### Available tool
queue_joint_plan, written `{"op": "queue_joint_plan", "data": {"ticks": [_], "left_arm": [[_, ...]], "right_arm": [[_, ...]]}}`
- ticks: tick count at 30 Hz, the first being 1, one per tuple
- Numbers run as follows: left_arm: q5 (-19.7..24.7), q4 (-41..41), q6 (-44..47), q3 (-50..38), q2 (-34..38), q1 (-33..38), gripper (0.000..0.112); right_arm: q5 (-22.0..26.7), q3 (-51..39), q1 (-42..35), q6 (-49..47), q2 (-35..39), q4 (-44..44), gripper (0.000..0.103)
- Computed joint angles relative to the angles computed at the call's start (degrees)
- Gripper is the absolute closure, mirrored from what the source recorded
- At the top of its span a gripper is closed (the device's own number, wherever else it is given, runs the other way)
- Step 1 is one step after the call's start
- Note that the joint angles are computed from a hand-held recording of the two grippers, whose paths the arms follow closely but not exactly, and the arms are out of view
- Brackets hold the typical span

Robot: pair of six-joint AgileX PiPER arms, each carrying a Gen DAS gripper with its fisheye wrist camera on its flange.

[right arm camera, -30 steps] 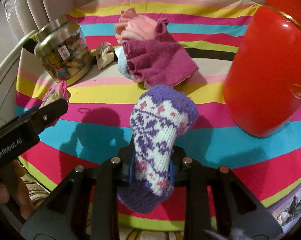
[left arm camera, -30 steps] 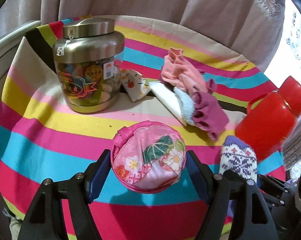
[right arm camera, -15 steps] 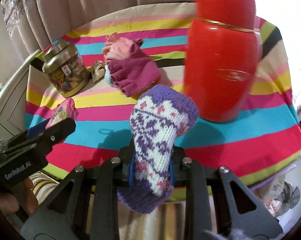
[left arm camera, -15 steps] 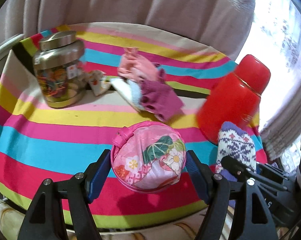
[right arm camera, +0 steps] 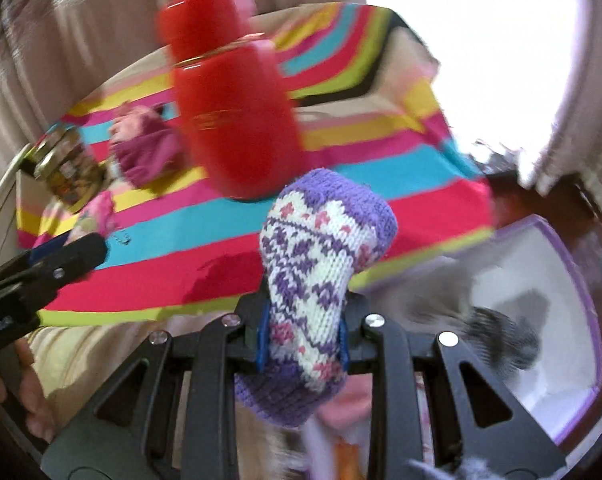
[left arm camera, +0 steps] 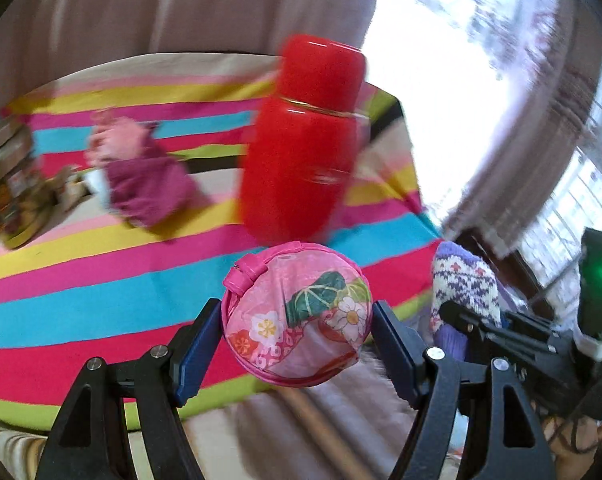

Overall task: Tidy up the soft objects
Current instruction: 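Carry both items into the white box and open both tools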

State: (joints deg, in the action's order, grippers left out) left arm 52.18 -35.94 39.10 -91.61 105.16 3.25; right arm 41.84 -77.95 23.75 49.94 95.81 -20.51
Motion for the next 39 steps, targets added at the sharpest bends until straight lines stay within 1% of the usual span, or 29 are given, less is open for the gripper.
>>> {"op": "queue_joint_plan", "data": {"ticks": [4, 10, 15, 20, 26, 27, 29, 30, 31, 32, 37, 39], "left_arm": [[0.39, 0.31, 0.54, 2.18, -1.47, -5.60, 0.038], [2.09, -0.17, 1.34, 3.91, -2.39, -13.35, 0.038], [3.32, -0.14, 2.13, 5.16, -2.62, -20.22, 0.038], [3.69, 0.21, 2.55, 6.09, -2.55, -26.20, 0.037], [7.73, -2.10, 2.57, 5.24, -0.55, -29.12, 0.036], [9.03, -2.16, 2.48, 4.90, 0.03, -29.40, 0.036], [11.10, -1.79, 1.69, 4.05, 1.36, -29.75, 0.035], [11.39, -1.62, 1.40, 4.15, 1.36, -29.73, 0.034], [11.63, -1.48, 0.98, 4.00, 1.47, -29.60, 0.033], [11.90, -1.48, 0.64, 3.74, 1.55, -29.29, 0.032], [13.38, -2.35, 0.71, 2.58, 2.00, -26.92, 0.030], [12.95, -2.40, 0.71, 2.66, 1.66, -26.25, 0.031]], "right_arm": [[-0.01, 8.18, -5.49, 0.87, -6.74, -1.02, 0.074], [1.03, 15.01, -12.20, -1.08, -13.35, -1.02, 0.073], [1.28, 18.21, -16.56, -4.34, -17.00, 0.35, 0.073], [1.88, 19.89, -20.27, -8.58, -18.85, 2.19, 0.072], [2.41, 23.43, -24.72, -11.40, -22.22, 3.46, 0.069], [2.60, 23.69, -25.32, -12.00, -22.34, 3.81, 0.068], [3.50, 24.17, -26.47, -13.57, -22.59, 4.74, 0.060], [3.95, 24.24, -26.83, -13.21, -22.48, 4.48, 0.049], [4.35, 24.30, -26.74, -12.53, -22.56, 4.12, 0.040], [4.32, 24.40, -26.88, -12.55, -22.66, 4.12, 0.038], [4.99, 23.16, -25.78, -12.67, -22.07, 3.61, 0.036], [5.06, 22.38, -24.89, -12.62, -21.88, 4.06, 0.036]]}}
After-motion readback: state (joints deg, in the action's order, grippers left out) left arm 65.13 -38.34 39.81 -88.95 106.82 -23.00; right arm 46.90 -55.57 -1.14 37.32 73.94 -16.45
